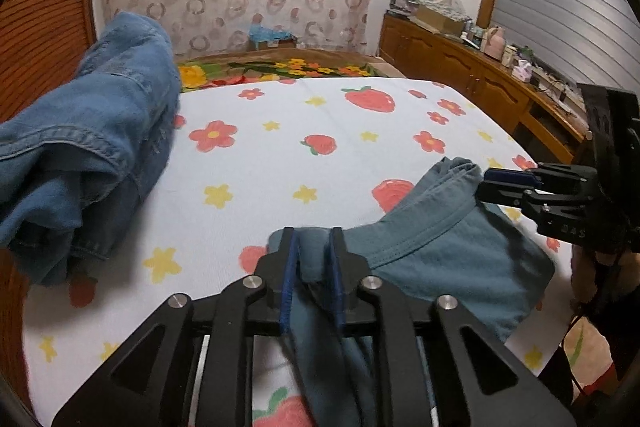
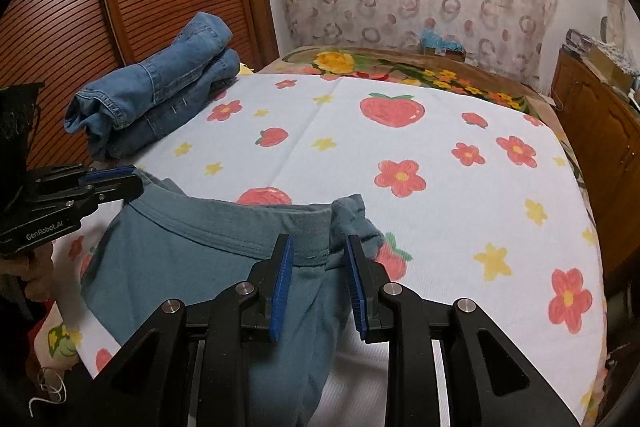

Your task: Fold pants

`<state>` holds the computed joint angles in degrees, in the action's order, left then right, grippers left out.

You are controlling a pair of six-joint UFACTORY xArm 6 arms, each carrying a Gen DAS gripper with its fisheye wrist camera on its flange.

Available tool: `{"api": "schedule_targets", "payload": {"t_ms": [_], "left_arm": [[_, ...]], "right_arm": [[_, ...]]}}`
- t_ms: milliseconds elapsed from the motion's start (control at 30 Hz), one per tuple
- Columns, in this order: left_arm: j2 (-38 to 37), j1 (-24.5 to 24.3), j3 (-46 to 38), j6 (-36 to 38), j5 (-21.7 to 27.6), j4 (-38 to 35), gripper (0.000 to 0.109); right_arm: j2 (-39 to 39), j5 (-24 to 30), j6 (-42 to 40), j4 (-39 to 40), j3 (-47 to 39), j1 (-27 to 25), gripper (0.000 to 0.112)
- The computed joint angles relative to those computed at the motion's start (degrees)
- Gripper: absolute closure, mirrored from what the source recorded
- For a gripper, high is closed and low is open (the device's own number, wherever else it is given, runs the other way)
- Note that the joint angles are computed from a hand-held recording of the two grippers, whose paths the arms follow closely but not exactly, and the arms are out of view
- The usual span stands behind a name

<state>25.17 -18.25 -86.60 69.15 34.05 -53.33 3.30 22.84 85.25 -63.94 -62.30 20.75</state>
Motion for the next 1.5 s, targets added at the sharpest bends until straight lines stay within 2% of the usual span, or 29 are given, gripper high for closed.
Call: {"api": "schedule_targets", "payload": {"t_ms": [33, 100, 167, 200, 467, 500, 767, 867, 1333, 1433, 1500], "left_arm": [[-0.5, 0.1, 0.5, 0.4, -0.2, -0.2, 0.078], [-1.7, 0.7, 2.0, 2.1, 0.5, -1.6, 0.073], [-3.1, 1.2, 3.9, 3.8, 1.1, -2.3, 0.057], [-3.9, 1.5, 5.1, 5.2, 1.2, -3.4, 0.054], [-9.4, 3.2, 14.0, 13.2, 0.2, -8.9, 0.054], [-10.2, 3.5, 15.2, 14.1, 0.5, -9.5, 0.055], [-13.7, 5.1, 20.7, 16.6, 2.9, -10.0, 0.088], [-14.7, 5.3, 22.2, 17.1, 3.4, -11.0, 0.094], [-14.3, 3.7, 23.2, 16.0, 0.3, -8.7, 0.093], [-14.5, 4.4, 23.1, 17.2, 2.3, -9.4, 0.104], [-15.1, 4.8, 23.4, 18.5, 3.3, -10.3, 0.106]], "right_arm": [[-0.5, -0.3, 0.1, -0.1, 0.5, 0.0, 0.085], [-1.3, -0.5, 0.8, -0.6, 1.3, 0.4, 0.085], [-2.3, -0.4, 1.8, -1.5, 2.3, 1.1, 0.081], [-2.8, -0.2, 2.3, -2.0, 2.8, 1.5, 0.079], [-5.0, 0.9, 3.1, -3.2, 6.1, 3.9, 0.074], [-4.9, 1.4, 2.7, -2.9, 6.2, 4.0, 0.074], [-3.3, 1.4, 1.9, -2.0, 5.2, 3.6, 0.073], [-2.9, 1.4, 2.4, -2.6, 4.9, 3.6, 0.073], [-2.4, 1.4, 2.4, -2.1, 4.8, 3.7, 0.073], [-2.4, 1.2, 2.4, -1.9, 4.8, 3.6, 0.073], [-2.2, 1.6, 1.9, -1.6, 4.5, 3.8, 0.073]]}}
